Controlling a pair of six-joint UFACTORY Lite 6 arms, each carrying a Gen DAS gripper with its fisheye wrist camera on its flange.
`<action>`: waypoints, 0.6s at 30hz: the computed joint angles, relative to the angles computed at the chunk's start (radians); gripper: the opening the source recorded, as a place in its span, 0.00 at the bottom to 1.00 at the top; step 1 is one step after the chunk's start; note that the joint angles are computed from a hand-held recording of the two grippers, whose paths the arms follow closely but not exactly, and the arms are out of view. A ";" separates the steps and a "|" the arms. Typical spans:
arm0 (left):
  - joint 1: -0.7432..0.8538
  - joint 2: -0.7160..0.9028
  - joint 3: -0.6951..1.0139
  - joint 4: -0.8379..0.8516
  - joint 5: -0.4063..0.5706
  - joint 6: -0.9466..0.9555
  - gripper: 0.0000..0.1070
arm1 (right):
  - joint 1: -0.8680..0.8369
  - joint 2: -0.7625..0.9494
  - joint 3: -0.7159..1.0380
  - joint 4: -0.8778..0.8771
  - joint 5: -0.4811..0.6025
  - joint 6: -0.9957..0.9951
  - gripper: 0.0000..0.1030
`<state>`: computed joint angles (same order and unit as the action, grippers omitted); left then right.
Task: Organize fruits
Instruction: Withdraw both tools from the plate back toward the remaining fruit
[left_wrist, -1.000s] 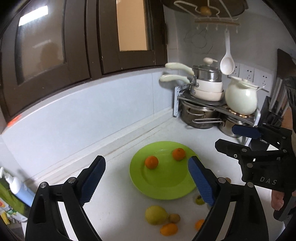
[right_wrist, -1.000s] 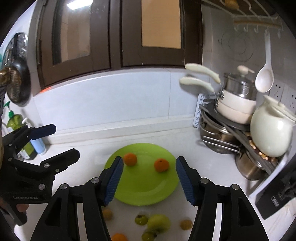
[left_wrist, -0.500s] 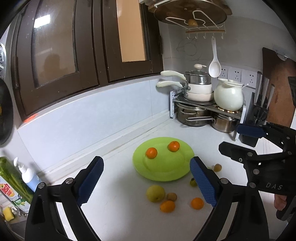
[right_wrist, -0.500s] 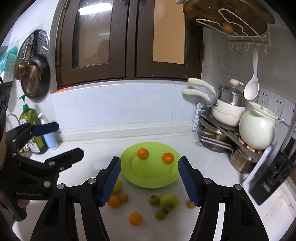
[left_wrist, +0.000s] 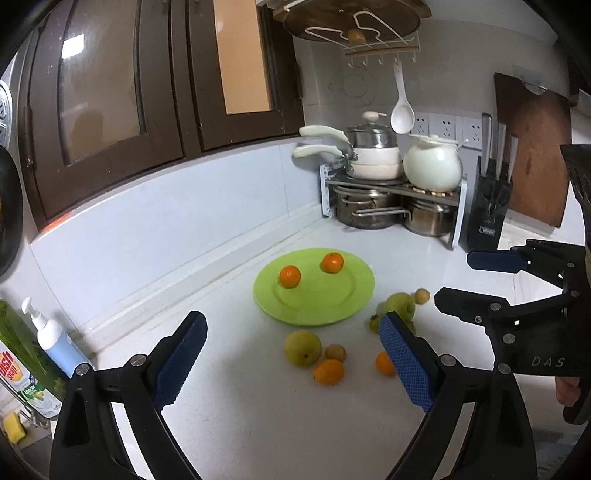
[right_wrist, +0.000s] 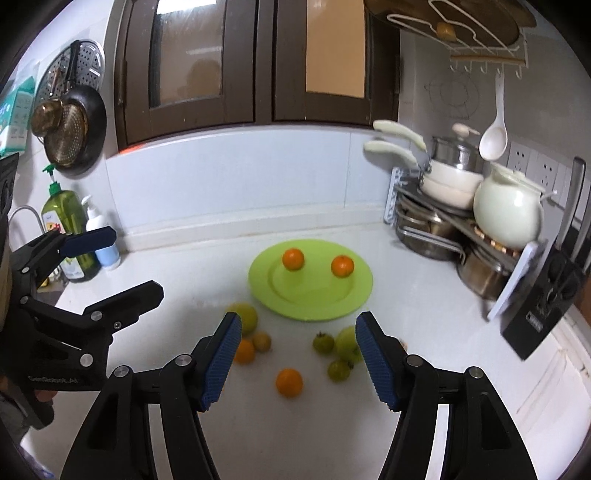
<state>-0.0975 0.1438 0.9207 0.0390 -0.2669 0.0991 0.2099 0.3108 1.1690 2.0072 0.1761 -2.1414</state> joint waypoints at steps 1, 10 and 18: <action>0.001 0.002 -0.009 0.012 -0.007 -0.009 0.89 | 0.005 0.000 -0.010 0.027 -0.005 -0.022 0.63; 0.032 0.089 -0.034 0.226 -0.079 -0.114 0.89 | 0.036 0.061 -0.035 0.098 -0.034 -0.067 0.63; 0.059 0.245 0.049 0.399 -0.102 -0.198 0.84 | 0.063 0.170 0.010 0.210 -0.081 -0.150 0.63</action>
<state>-0.0387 0.3890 0.9698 0.4380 -0.3687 -0.0990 0.2733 0.4811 1.1793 2.2174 0.0952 -2.2918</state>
